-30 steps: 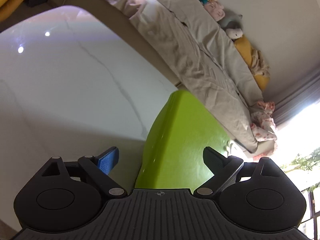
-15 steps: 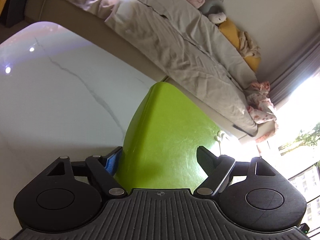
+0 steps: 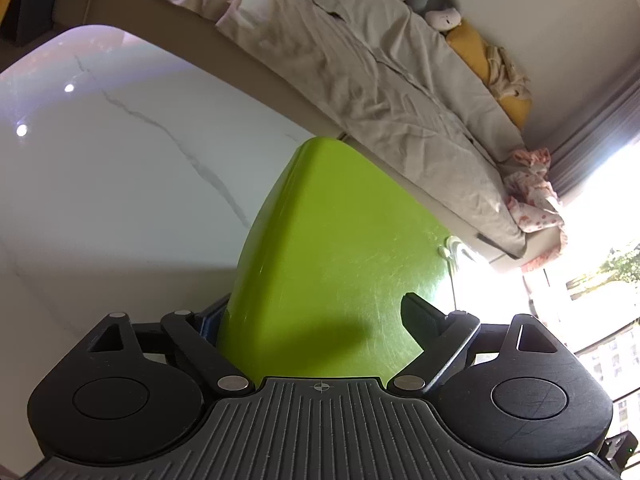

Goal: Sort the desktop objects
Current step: 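Hold the green lid upright over the clear bin with both grippers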

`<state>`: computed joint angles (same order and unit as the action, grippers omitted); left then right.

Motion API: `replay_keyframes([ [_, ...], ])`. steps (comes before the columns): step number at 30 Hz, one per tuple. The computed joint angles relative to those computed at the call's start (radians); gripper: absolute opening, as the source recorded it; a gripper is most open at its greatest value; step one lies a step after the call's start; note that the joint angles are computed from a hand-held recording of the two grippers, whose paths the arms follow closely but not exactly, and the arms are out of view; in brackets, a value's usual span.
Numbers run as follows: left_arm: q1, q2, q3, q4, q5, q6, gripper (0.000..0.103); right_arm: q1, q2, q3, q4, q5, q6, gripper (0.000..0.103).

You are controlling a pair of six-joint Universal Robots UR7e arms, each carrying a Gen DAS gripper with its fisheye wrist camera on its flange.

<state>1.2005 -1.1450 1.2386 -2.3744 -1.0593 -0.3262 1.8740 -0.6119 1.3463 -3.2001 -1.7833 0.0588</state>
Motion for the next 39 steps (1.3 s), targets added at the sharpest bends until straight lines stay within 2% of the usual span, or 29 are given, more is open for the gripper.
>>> replay_keyframes([
  [3,0.000,-0.007,0.013,0.003,-0.007,-0.003,0.093,0.007,-0.006,0.020,-0.009,-0.029,-0.020,0.065],
  [8,-0.003,-0.015,0.038,0.009,-0.012,-0.004,0.093,-0.003,-0.016,0.038,-0.025,-0.010,-0.002,0.065],
  [13,-0.014,-0.011,0.047,0.005,-0.009,0.001,0.093,-0.002,-0.018,0.021,-0.003,-0.034,-0.029,0.065],
  [22,-0.028,0.000,0.050,-0.001,-0.025,0.021,0.094,-0.013,-0.024,0.006,0.009,-0.055,-0.016,0.068],
  [25,-0.005,0.003,0.024,0.002,-0.062,-0.001,0.094,-0.006,-0.022,0.001,0.019,-0.064,-0.021,0.068],
  [30,0.008,0.028,-0.049,0.048,-0.013,0.009,0.094,0.016,0.007,-0.031,0.030,-0.044,-0.078,0.067],
  [34,0.011,0.042,-0.077,0.067,-0.002,0.035,0.094,0.017,0.026,-0.068,0.084,-0.035,-0.030,0.067],
  [39,0.022,0.069,-0.119,0.081,-0.028,0.039,0.094,0.022,0.005,-0.010,0.035,-0.043,-0.041,0.069],
])
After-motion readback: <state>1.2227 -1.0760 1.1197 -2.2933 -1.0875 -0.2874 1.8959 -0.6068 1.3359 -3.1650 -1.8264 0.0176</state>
